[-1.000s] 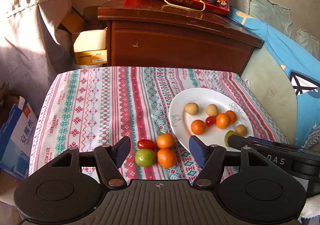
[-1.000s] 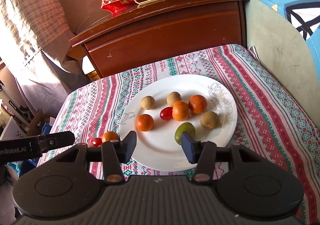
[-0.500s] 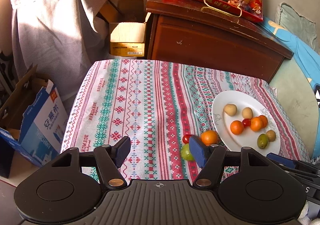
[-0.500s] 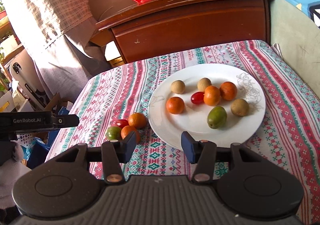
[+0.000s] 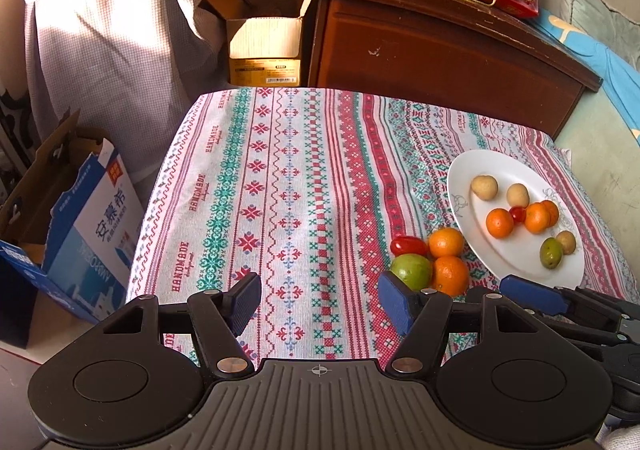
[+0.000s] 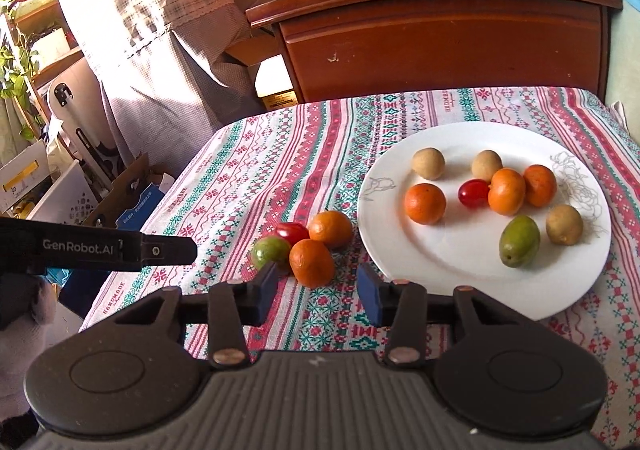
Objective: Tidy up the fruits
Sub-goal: 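Open both tools and move them back to the remaining fruit, then grasp a mandarin with the right tool while the left tool grasps a green lime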
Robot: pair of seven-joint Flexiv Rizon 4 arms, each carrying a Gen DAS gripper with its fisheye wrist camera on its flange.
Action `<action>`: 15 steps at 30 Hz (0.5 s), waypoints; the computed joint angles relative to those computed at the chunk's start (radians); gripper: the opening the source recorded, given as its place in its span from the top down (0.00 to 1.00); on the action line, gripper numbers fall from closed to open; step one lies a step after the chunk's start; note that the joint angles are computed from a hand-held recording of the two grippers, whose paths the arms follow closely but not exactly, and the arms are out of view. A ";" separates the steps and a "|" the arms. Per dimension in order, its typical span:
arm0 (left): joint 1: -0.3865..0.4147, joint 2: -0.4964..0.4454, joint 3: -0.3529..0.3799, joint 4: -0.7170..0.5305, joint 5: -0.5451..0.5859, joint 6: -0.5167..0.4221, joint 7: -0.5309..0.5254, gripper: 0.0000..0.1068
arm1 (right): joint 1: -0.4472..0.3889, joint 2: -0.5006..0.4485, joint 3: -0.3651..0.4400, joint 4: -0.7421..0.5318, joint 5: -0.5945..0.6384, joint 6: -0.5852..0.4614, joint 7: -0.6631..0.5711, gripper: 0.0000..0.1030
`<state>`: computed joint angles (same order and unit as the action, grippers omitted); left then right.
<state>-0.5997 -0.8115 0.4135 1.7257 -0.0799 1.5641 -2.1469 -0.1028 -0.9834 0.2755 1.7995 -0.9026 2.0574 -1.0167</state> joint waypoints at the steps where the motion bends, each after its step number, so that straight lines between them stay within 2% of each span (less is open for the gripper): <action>1: 0.003 -0.001 -0.004 -0.001 0.001 -0.003 0.003 0.39 | 0.002 -0.003 -0.001 -0.004 -0.003 0.000 -0.003 0.58; 4: 0.013 -0.004 -0.015 -0.004 0.003 -0.008 0.006 0.39 | 0.011 -0.014 -0.006 -0.019 -0.010 0.001 -0.011 0.58; 13: 0.040 -0.012 -0.055 -0.015 0.005 -0.004 0.030 0.39 | 0.024 -0.048 0.001 -0.057 -0.004 -0.023 -0.027 0.73; 15: 0.050 -0.013 -0.070 -0.019 0.004 -0.004 0.040 0.39 | 0.006 -0.051 0.019 -0.058 -0.022 -0.033 -0.023 0.74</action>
<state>-0.5492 -0.8248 0.3438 1.7069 -0.0761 1.5605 -2.1071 -0.0967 -1.0344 0.2946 1.7416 -0.9245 2.0246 -1.0398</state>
